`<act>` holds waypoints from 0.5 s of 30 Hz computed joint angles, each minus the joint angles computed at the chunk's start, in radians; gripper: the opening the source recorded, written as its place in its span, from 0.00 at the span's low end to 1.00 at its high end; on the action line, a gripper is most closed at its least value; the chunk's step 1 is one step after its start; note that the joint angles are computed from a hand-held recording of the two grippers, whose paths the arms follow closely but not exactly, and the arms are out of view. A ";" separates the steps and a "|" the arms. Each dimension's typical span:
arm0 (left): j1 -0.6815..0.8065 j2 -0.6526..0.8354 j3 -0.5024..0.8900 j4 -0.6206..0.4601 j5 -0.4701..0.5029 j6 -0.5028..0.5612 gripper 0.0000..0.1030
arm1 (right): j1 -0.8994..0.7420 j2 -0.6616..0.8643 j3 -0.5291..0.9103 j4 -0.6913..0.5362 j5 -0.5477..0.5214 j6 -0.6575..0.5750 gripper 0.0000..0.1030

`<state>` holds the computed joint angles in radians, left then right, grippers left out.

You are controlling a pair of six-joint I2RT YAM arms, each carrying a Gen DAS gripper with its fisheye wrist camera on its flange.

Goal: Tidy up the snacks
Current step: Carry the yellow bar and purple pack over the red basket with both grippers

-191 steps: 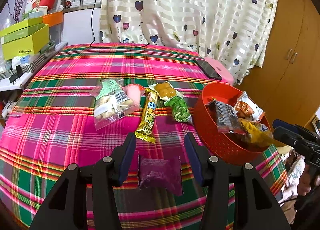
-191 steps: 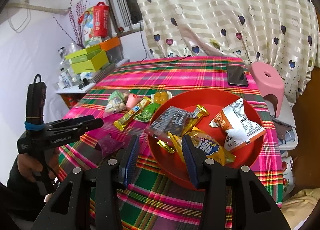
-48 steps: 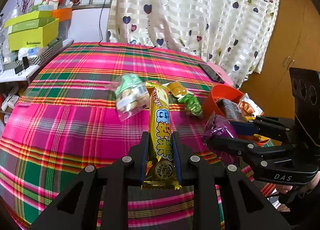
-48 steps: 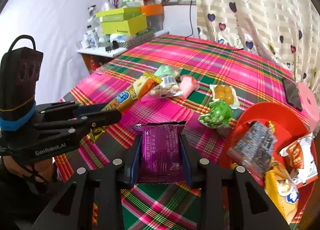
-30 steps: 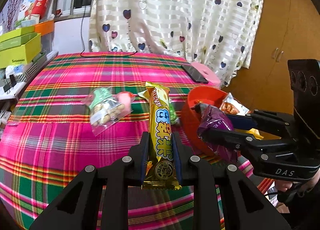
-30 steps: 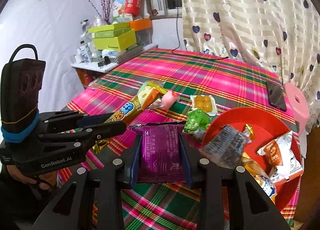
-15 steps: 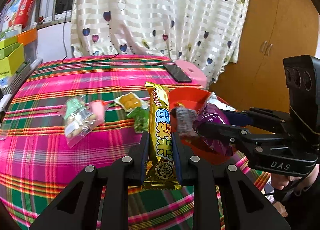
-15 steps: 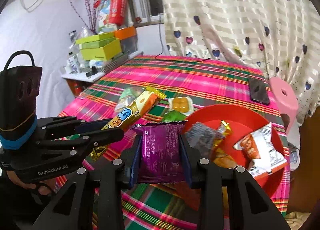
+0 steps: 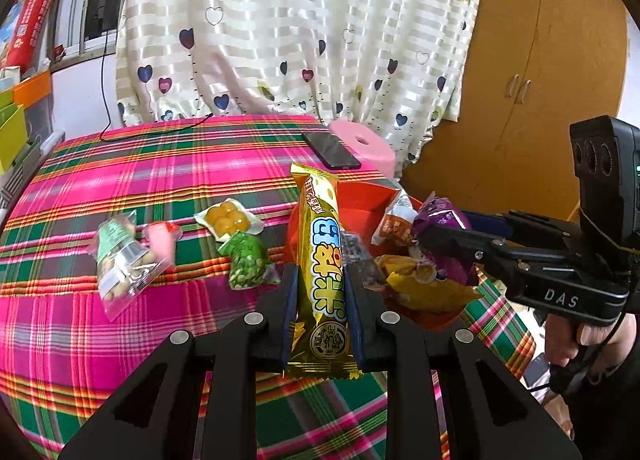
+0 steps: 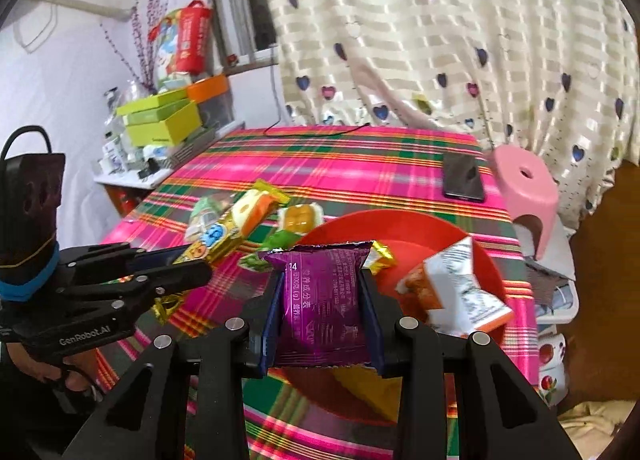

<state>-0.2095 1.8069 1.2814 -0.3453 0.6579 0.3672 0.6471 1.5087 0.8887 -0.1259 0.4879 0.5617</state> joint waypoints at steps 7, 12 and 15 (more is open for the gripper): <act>-0.036 0.014 0.029 -0.007 -0.019 -0.014 0.23 | -0.021 -0.059 -0.062 0.002 0.012 0.022 0.33; -0.066 0.033 0.057 -0.013 -0.035 -0.019 0.23 | -0.033 -0.087 -0.092 0.005 0.016 0.033 0.33; -0.087 0.052 0.082 -0.020 -0.045 -0.024 0.23 | -0.044 -0.104 -0.111 0.010 0.013 0.036 0.33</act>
<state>-0.2961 1.8585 1.3639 -0.3654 0.6130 0.3436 0.6029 1.4050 0.7779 -0.1163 0.5011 0.5977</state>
